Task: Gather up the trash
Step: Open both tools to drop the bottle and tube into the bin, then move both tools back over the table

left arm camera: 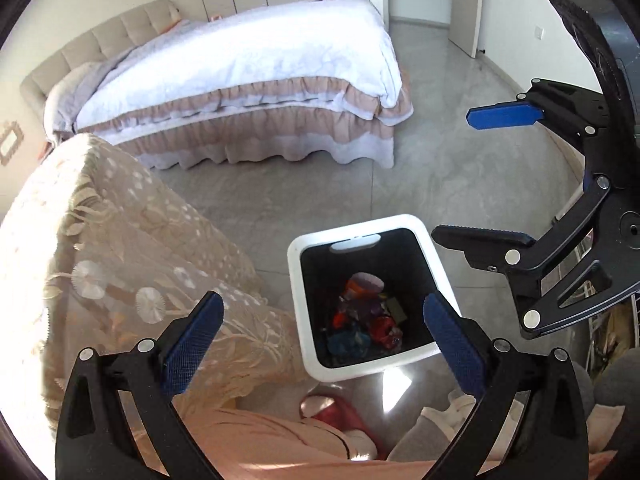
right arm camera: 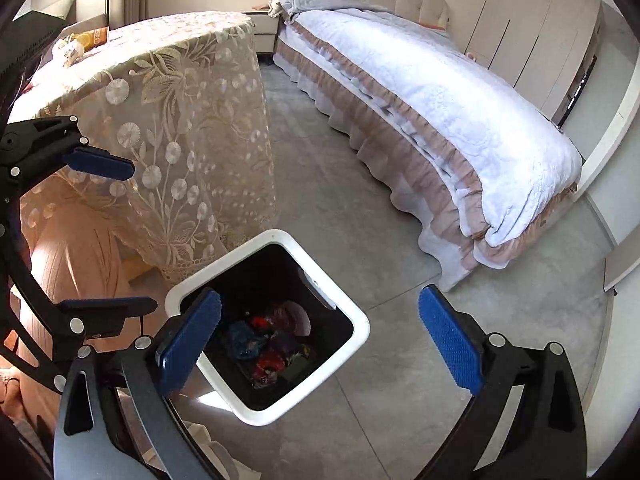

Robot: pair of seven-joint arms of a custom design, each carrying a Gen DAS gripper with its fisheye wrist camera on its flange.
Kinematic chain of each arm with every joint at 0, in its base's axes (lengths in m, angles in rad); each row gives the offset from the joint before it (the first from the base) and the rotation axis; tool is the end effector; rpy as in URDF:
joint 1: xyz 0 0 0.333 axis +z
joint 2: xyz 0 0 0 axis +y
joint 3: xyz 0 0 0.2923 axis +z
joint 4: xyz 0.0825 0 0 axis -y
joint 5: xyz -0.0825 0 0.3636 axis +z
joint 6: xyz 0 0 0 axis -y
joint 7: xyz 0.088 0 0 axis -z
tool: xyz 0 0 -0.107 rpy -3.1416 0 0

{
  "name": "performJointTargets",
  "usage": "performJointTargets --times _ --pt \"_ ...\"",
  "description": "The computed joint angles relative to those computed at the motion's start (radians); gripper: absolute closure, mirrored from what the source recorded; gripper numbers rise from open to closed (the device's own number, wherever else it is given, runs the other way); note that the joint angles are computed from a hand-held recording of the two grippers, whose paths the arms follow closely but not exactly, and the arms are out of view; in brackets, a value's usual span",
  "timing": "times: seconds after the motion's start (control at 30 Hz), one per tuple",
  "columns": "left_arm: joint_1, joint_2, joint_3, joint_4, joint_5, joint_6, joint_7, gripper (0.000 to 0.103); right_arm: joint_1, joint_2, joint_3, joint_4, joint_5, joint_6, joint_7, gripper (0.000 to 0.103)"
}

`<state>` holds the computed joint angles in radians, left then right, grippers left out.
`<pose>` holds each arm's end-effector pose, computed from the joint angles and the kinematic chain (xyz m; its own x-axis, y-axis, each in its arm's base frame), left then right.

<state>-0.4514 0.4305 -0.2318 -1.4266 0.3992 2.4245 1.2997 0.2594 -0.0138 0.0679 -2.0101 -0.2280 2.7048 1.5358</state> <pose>0.5623 -0.4159 0.5042 -0.5123 -0.8480 -0.1357 -0.6584 0.4892 -0.5720 0.5464 0.1939 0.5266 0.4237 -0.8764 0.2287 -0.6294 -0.4665 -0.6215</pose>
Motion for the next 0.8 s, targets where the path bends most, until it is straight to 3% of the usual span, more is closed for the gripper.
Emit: performJointTargets --times 0.2,0.33,0.53,0.8 --pt "-0.003 -0.151 0.053 -0.117 0.147 0.018 -0.179 0.004 0.029 0.013 0.020 0.073 0.072 0.059 -0.048 0.004" --pt "0.020 -0.254 0.065 -0.198 0.290 -0.014 -0.349 0.004 0.064 0.062 0.036 0.170 0.153 0.077 -0.101 0.004" --pt "0.111 -0.413 0.043 -0.335 0.401 -0.060 -0.545 0.004 0.134 0.179 0.059 0.356 0.246 0.081 -0.183 0.004" --pt "0.254 -0.599 0.019 -0.510 0.406 -0.076 -0.628 0.004 0.252 0.406 0.078 0.722 0.280 -0.028 -0.261 0.004"
